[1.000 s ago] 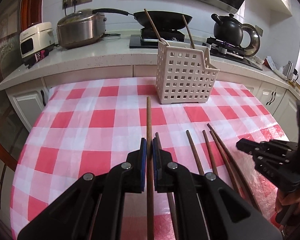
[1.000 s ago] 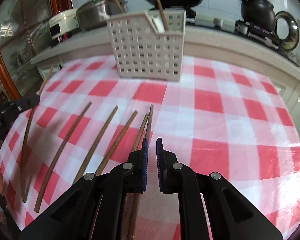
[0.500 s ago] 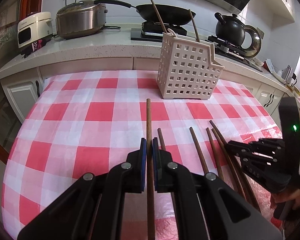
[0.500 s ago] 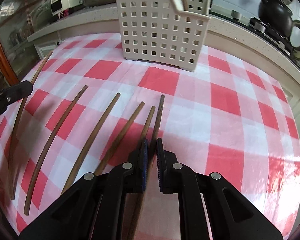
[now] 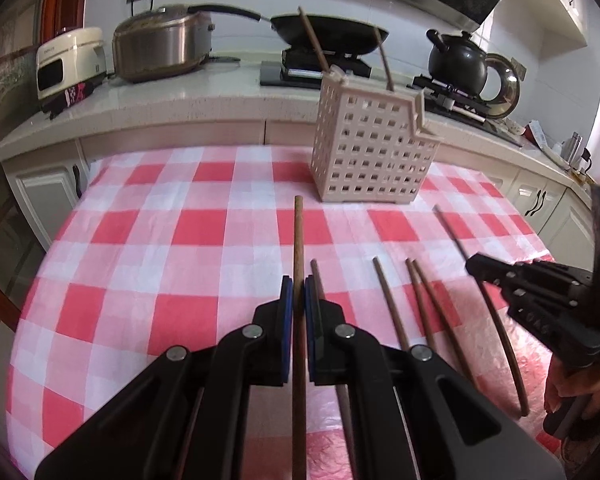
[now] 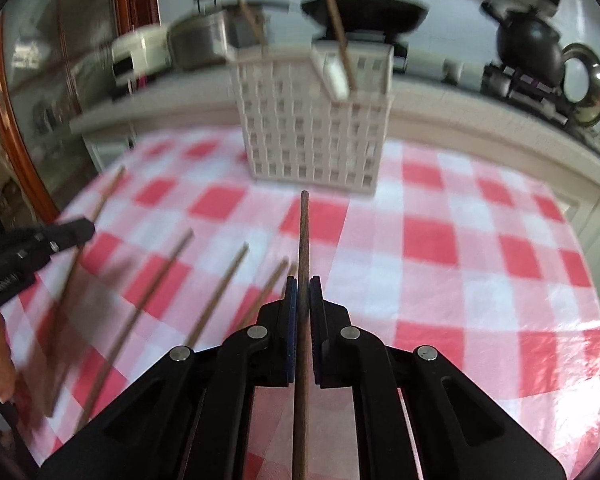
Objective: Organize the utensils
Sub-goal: 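Lift both held chopsticks and carry them up toward the white caddy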
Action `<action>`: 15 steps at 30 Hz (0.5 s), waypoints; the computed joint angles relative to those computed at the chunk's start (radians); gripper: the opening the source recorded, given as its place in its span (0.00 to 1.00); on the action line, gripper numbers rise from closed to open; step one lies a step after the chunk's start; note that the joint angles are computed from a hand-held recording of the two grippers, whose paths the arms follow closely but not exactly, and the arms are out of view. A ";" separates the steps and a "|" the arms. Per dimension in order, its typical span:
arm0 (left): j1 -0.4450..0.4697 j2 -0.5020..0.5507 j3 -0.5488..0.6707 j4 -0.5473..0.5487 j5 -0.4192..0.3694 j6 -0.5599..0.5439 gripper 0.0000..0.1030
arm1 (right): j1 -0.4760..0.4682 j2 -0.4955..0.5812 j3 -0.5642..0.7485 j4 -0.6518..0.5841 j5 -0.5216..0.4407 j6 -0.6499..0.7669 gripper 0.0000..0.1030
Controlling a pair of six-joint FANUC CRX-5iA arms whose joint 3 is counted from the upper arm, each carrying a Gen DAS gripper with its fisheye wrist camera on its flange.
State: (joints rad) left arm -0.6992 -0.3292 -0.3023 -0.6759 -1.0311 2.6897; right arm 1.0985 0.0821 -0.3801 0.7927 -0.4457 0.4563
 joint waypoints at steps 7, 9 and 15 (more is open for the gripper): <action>-0.086 -0.004 0.063 -0.078 -0.080 0.037 0.06 | -0.116 -0.111 -0.148 0.445 0.202 -0.409 0.07; -0.120 0.000 0.089 -0.111 -0.117 0.049 0.06 | -0.144 -0.132 -0.168 0.556 0.231 -0.500 0.07; -0.235 0.018 0.157 -0.222 -0.220 0.101 0.06 | -0.289 -0.204 -0.207 1.059 0.347 -0.909 0.07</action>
State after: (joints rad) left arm -0.9338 -0.3117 -0.1450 -0.8981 -1.2511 2.7903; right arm 0.8092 -0.1223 -0.5872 1.8513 -0.0990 -0.4529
